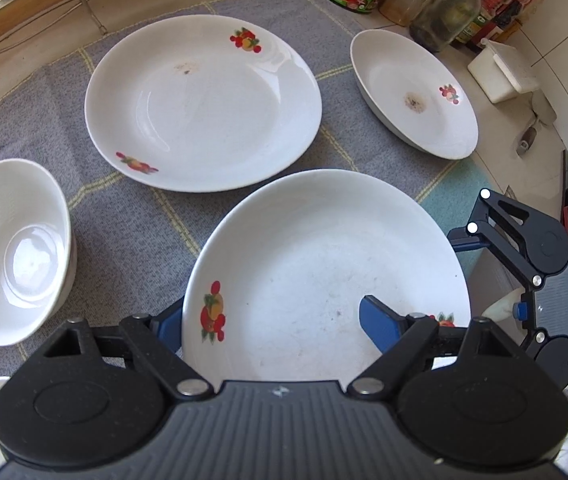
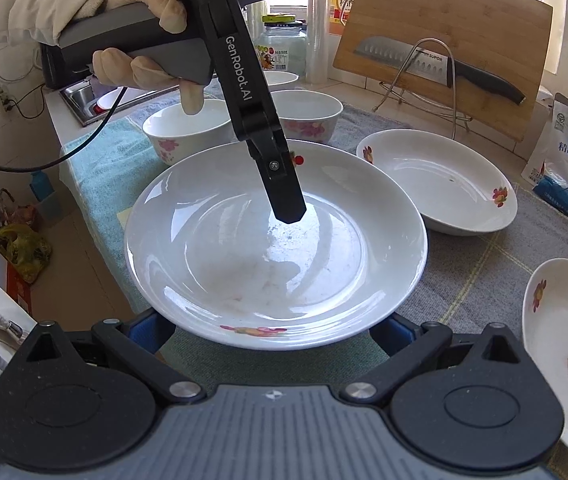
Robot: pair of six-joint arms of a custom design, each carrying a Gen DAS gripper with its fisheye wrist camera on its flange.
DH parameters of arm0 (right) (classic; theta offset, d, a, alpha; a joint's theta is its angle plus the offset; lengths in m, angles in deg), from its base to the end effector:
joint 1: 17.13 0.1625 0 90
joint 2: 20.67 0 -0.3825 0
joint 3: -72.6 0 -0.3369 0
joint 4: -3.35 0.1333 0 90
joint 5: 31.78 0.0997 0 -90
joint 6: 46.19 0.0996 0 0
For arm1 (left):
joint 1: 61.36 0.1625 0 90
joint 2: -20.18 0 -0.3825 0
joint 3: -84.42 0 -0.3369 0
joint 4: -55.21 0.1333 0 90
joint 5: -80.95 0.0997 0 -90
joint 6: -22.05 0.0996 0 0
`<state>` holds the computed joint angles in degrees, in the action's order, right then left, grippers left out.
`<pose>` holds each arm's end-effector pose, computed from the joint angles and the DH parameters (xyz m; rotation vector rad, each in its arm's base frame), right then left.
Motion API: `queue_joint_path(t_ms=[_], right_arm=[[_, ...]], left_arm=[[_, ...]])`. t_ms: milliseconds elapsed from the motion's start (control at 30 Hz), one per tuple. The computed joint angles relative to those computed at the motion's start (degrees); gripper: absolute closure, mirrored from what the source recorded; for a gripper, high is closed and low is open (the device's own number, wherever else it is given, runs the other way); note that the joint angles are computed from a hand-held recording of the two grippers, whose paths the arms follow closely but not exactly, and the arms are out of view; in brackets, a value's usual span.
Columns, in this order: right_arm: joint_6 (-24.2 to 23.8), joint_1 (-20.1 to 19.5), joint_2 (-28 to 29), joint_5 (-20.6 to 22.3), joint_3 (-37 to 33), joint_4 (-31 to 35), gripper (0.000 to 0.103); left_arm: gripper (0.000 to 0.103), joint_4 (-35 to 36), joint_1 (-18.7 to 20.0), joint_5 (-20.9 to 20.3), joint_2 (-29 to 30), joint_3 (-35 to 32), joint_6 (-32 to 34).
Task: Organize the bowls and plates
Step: 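Lift the fruit-print plate with the left gripper and carry it over the stained plate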
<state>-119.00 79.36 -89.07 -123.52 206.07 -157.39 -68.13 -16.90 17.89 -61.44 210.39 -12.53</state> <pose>0.1737 -0.3746 0.1234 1.9511 -2.3578 0.1015 -0.1445 -0.3918 0.1992 0.3143 2.6348 -0.2133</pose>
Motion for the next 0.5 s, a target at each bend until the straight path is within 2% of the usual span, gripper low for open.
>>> queue_joint_path(t_ms=[267,500], right_arm=[[-1.6,-1.5,-2.3,0.5,-3.5,3.8,0.000],[-1.6,-3.4,-3.9,0.4,-5.8,4.3,0.000]], left_arm=[[0.017,-1.6,-0.3,0.9,5.7,-5.1,2.4],[0.017,-3.5,0.8,0.9,13.0,-11.9,8.0]])
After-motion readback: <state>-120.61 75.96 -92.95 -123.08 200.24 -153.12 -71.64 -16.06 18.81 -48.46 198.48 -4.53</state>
